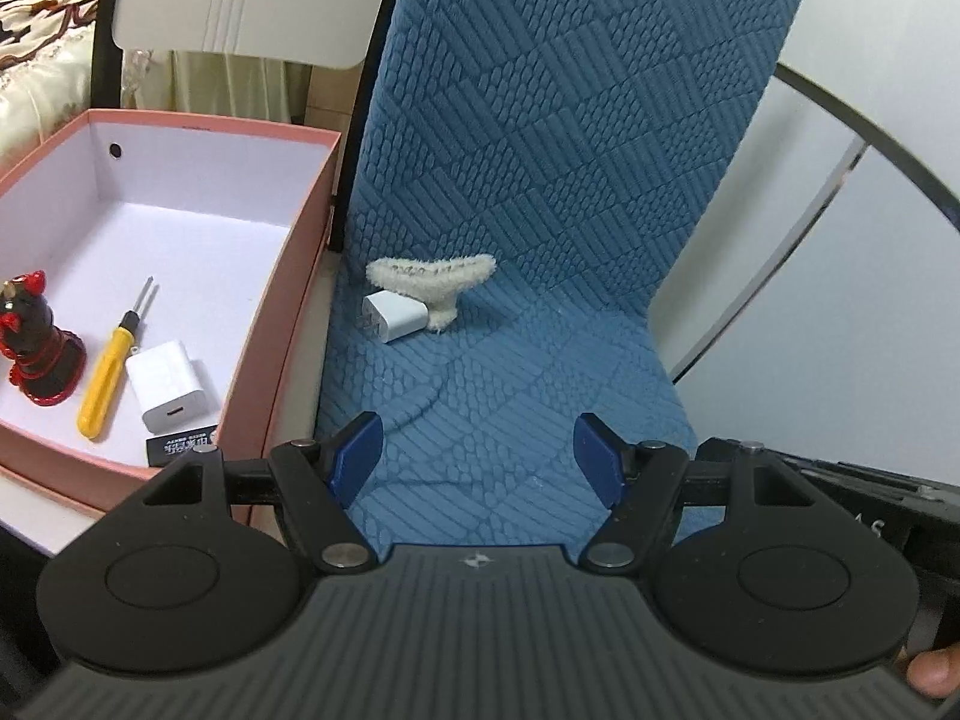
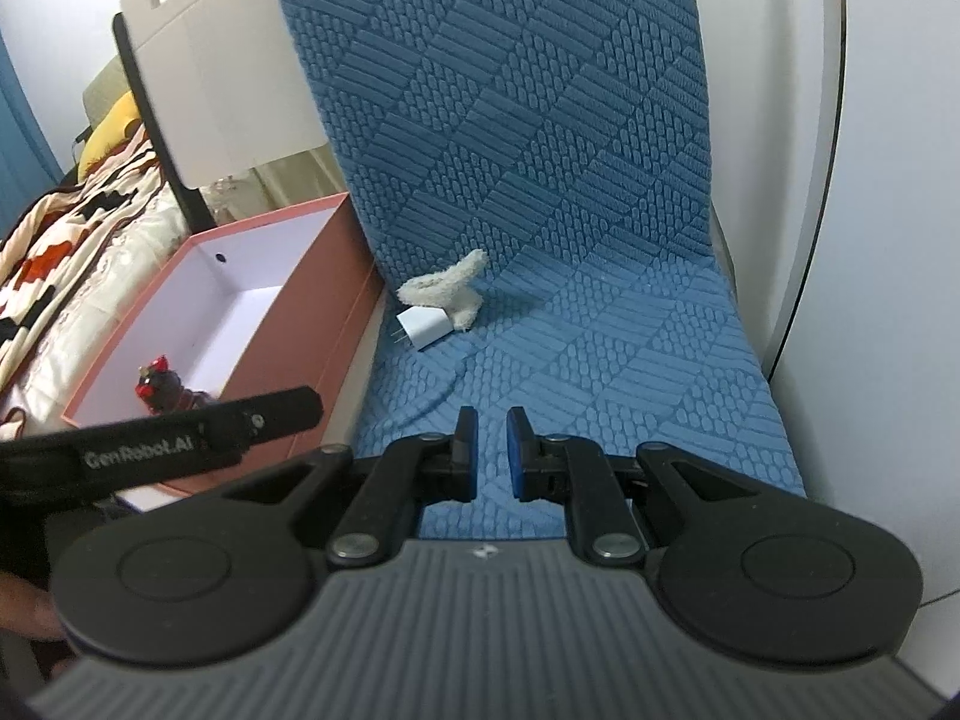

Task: Organize rigid objects
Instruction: 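Withdraw both tools from the pink box back toward the chair seat, then grasp the white charger with the left tool while the right tool grasps the white fuzzy toy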

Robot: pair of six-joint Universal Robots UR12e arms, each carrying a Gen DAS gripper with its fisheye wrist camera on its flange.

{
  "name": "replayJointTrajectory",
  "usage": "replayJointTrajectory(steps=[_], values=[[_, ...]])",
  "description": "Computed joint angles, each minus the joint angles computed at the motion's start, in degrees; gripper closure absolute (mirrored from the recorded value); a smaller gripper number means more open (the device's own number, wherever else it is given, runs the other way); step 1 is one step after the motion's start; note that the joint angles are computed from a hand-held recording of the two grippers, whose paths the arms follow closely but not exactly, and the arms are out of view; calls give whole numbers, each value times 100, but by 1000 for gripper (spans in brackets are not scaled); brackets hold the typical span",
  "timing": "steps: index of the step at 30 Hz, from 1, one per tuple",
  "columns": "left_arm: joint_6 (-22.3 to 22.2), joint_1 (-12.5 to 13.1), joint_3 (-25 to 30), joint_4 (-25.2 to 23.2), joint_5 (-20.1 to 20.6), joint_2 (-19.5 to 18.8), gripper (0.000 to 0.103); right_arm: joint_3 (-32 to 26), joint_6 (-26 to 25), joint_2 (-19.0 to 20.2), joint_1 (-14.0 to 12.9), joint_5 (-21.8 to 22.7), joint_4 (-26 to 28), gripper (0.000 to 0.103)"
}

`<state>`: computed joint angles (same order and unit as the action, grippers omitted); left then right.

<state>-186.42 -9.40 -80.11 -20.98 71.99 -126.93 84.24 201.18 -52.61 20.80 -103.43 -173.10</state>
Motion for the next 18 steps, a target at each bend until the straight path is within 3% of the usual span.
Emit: replayJointTrajectory(steps=[4,11,18], values=[[77,-51,231,-66,94,-213,28,-138,35,100,-92,109,84,89],[-221,-135,748,-345,369,-653,28,-369,577,324,-306,339,86,88],[-185,-164,1178,-387,553,-1051,28,-926,691,787,-466,500,120,88]])
